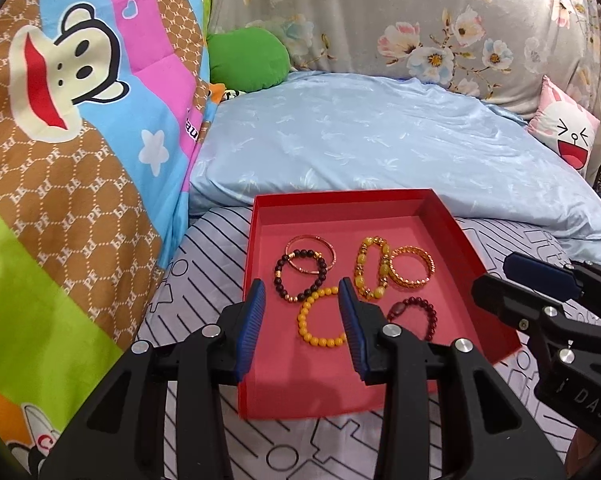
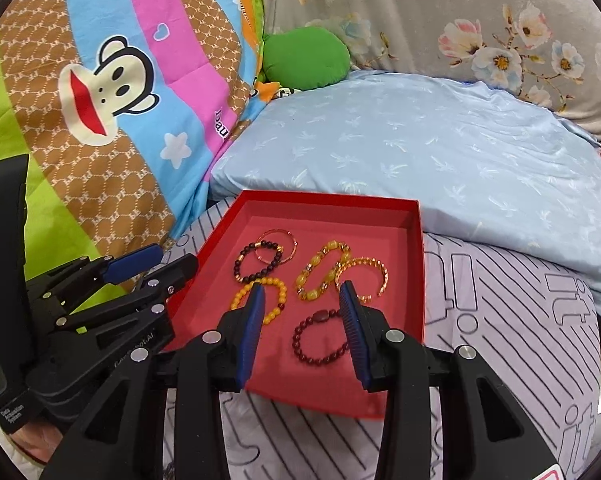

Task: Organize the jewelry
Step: 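Withdraw both open tools toward the tangled purple bracelet and gold rings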

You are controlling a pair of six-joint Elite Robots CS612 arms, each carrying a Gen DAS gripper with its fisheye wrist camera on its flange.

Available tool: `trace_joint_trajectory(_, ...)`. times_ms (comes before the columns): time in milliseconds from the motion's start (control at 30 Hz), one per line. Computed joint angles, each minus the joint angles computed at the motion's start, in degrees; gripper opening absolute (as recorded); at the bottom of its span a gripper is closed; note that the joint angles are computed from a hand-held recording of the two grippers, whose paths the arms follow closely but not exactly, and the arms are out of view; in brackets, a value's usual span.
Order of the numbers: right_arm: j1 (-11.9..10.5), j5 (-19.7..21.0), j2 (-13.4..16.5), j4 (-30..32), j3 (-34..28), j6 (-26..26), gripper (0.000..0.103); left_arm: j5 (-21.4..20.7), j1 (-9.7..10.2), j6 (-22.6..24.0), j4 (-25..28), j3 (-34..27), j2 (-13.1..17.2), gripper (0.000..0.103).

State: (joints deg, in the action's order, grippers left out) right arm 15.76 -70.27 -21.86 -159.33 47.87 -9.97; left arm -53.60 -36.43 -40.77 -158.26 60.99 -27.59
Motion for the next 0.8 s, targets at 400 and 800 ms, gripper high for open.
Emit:
trace_joint_trajectory(400, -1.3, -0.1, -9.1, -11.0, 21.7, -1.5, 0.038, 0.4, -4.01, -3.2, -5.6, 12.3, -5.4, 0.042)
trace_joint_trajectory(800, -1.3, -1.9, -11.8, -13.6, 32.3, -1.7, 0.038, -1.6, -7.49, -10.6, -6.2, 20.2, -7.3, 0.042)
